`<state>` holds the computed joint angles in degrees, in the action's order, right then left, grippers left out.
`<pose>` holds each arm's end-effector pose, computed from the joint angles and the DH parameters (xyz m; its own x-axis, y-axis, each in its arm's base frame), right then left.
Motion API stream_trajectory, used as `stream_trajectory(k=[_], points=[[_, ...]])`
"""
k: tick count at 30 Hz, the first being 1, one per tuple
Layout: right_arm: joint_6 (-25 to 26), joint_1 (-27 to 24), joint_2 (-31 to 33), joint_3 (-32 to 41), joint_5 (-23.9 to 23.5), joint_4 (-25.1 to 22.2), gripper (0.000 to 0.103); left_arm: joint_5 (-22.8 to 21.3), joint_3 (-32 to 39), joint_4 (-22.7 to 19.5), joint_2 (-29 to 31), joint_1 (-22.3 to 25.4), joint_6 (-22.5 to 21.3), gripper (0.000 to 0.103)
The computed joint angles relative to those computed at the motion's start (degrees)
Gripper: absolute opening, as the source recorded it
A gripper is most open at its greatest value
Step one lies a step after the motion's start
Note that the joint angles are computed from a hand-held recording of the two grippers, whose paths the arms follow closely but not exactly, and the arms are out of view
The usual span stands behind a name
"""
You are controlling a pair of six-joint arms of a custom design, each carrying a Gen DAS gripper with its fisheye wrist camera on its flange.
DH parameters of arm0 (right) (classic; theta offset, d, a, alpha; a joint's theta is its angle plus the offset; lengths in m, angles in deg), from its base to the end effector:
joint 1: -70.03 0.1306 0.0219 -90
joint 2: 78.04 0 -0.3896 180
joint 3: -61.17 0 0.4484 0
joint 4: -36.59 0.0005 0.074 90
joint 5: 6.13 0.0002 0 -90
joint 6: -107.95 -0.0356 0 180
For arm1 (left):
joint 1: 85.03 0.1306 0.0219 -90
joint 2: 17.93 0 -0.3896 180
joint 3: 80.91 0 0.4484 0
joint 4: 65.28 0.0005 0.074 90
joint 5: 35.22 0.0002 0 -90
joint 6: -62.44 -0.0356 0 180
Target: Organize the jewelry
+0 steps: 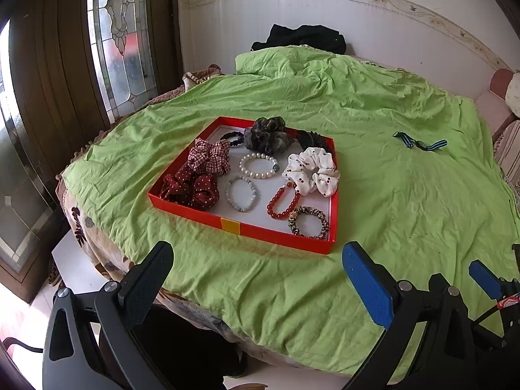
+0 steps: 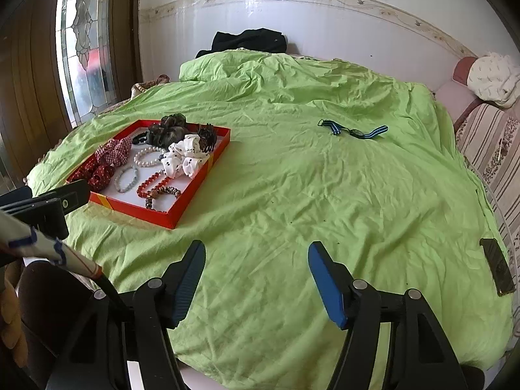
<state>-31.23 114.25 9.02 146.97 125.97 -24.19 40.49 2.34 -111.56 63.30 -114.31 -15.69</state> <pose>0.3733 0.3292 0.4210 -0.6349 0.1656 -0.7546 0.2880 0.9571 -0.0323 0.4299 -0.2315 0.4556 -0.6615 0.1424 -0.7363 0.1877 0.9820 0.0213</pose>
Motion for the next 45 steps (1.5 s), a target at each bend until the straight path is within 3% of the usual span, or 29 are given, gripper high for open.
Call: stream_trajectory(k=[28,45], points=[[0.4,-0.3,3.9,3.3,-1.4,-2.4,0.074,6.6,-1.0,-0.8,1.5,4.4,-0.8,0.103],[0.5,-0.1,5.0,3.8,-1.8,-2.7,0.075,7.5,-1.2,-1.7,2.2,5.3,-0.7,0.103]])
